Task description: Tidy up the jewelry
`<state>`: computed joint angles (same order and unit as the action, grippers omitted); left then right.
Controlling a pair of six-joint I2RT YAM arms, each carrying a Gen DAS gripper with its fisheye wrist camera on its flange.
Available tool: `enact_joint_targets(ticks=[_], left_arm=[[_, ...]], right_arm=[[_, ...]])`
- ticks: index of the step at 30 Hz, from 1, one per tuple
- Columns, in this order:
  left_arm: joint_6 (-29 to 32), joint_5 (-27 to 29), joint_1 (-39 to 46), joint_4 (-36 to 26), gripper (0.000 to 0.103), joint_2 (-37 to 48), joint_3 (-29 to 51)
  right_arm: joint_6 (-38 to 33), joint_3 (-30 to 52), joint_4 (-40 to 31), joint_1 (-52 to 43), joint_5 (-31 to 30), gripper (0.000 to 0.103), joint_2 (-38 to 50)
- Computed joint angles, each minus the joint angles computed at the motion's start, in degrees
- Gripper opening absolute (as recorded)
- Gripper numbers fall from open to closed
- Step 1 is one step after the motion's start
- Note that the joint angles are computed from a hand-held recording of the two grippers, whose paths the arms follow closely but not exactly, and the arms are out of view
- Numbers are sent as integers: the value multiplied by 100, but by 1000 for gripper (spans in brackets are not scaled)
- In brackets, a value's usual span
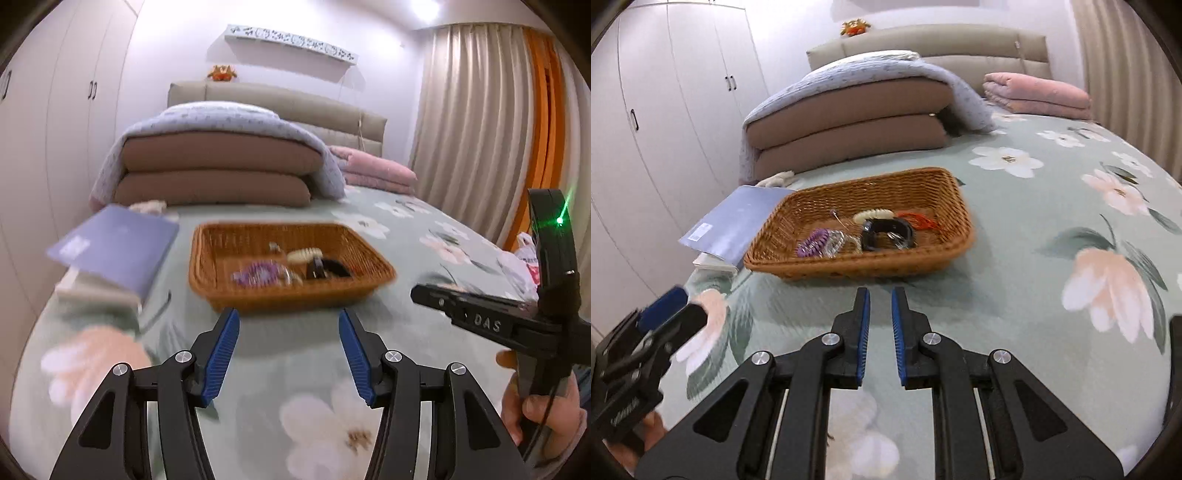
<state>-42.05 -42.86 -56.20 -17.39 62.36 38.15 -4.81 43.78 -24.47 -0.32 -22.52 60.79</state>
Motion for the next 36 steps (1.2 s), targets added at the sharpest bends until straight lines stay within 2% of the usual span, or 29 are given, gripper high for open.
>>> enact_joint_targets(ticks=[3,5,7,8,9,12,19,23,25,34,36], left_arm=[[-556,-224,-438,-462,58,135,112],[-880,-312,-630,-694,63,198,189],[-1157,-384,-773,-843,70,208,238],[-1331,-478,-896,-934,71,219,259],[-1414,-514,-958,-993,71,230,287],[-1636,-636,-1175,-1237,71,381,461],[-2134,-1034,-1675,-1933,71,867,997],[-2692,-1342,-2002,-2649,71,1169,1350],[-2944,-1435,-2126,-2951,71,1266,1475],[-3529,-1601,-2390,-3677,72,1464,1799],[-3642,-1624,-2417,-3792,71,1459,1834]], right_arm=[[-250,-304,-241,-159,-51,12,-546],[-540,-403,-603,-536,-414,14,-895],[-855,-484,-946,-927,-879,34,-1148],[-1054,-509,-1133,-1154,-1124,67,-1274],[-1231,-591,-1253,-1463,-1477,89,-1481],[-1633,-572,-1722,-2093,-1980,90,-1922],[-2527,-128,-2796,-3260,-2549,90,-2298],[-3550,151,-3660,-4397,-3202,91,-2257],[-4308,351,-4273,-4944,-3504,91,-2039],[-5788,696,-5558,-5737,-3848,91,-1741],[-5700,705,-5526,-5666,-3829,91,-1800]])
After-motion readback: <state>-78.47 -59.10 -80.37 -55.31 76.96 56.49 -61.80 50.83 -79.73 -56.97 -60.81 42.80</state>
